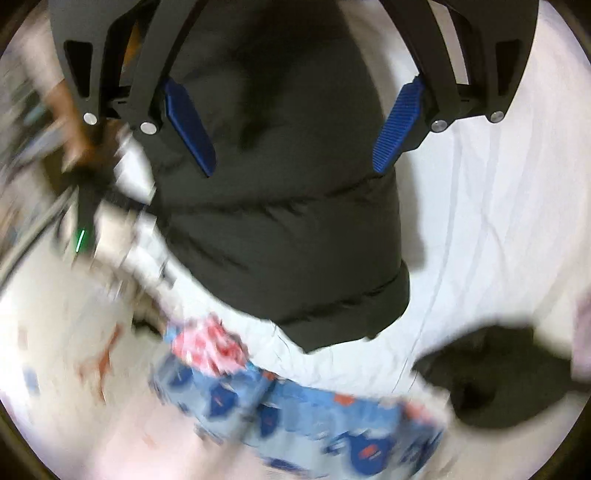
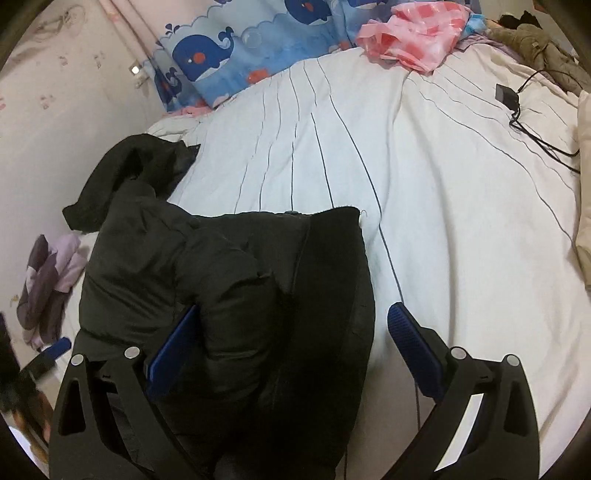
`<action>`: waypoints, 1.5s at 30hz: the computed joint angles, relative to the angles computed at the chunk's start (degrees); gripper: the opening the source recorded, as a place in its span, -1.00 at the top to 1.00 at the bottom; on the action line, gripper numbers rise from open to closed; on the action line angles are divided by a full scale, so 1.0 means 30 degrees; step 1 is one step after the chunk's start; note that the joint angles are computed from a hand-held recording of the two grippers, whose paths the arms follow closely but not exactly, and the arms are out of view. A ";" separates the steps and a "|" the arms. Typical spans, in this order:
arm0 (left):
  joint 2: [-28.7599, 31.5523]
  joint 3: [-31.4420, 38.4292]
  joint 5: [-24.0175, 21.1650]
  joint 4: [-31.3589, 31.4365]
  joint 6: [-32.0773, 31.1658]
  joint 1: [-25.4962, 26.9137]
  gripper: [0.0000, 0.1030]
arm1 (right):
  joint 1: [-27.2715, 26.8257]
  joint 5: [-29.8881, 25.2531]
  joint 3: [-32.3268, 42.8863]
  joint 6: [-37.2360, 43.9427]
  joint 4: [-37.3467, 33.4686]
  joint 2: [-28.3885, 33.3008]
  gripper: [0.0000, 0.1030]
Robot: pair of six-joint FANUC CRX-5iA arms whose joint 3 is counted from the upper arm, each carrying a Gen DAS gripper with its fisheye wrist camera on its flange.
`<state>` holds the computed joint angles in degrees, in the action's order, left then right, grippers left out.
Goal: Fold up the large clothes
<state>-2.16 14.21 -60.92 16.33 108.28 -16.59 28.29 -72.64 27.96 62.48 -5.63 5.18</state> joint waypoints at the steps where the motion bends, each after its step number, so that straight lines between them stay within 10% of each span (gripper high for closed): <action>1: -0.0352 -0.1002 0.0668 0.1014 0.0478 0.0656 -0.69 | -0.0207 -0.0841 0.0552 0.0418 -0.0601 0.0461 -0.87; 14: 0.1219 -0.4622 0.1934 0.7685 -0.1867 0.1443 -0.87 | -0.1899 -0.1384 0.0651 0.0351 -0.4812 0.1088 -0.87; 29: 0.0175 0.2784 -0.1539 -0.3229 -0.0217 -0.0062 -0.52 | -0.0524 0.5126 0.0378 0.1998 -1.2654 0.1948 -0.89; 35: -0.3166 -0.1253 -0.1388 -0.3228 0.0259 0.3132 -0.53 | 0.3756 0.1400 0.6189 0.1090 -0.5483 0.6421 -0.88; 39: -0.4638 -0.6018 -0.0651 -0.0195 0.0642 0.5632 -0.74 | 0.3671 0.0874 0.5969 0.0226 -0.4725 0.6446 -0.89; 45: -0.5195 -0.3355 0.0063 -0.4875 0.3963 0.3655 -0.74 | 0.5089 0.2433 0.5640 0.0401 -0.0222 0.4860 -0.89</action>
<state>-17.74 4.14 -60.73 1.70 120.17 -5.62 43.55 -65.34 44.88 63.68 -6.29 19.76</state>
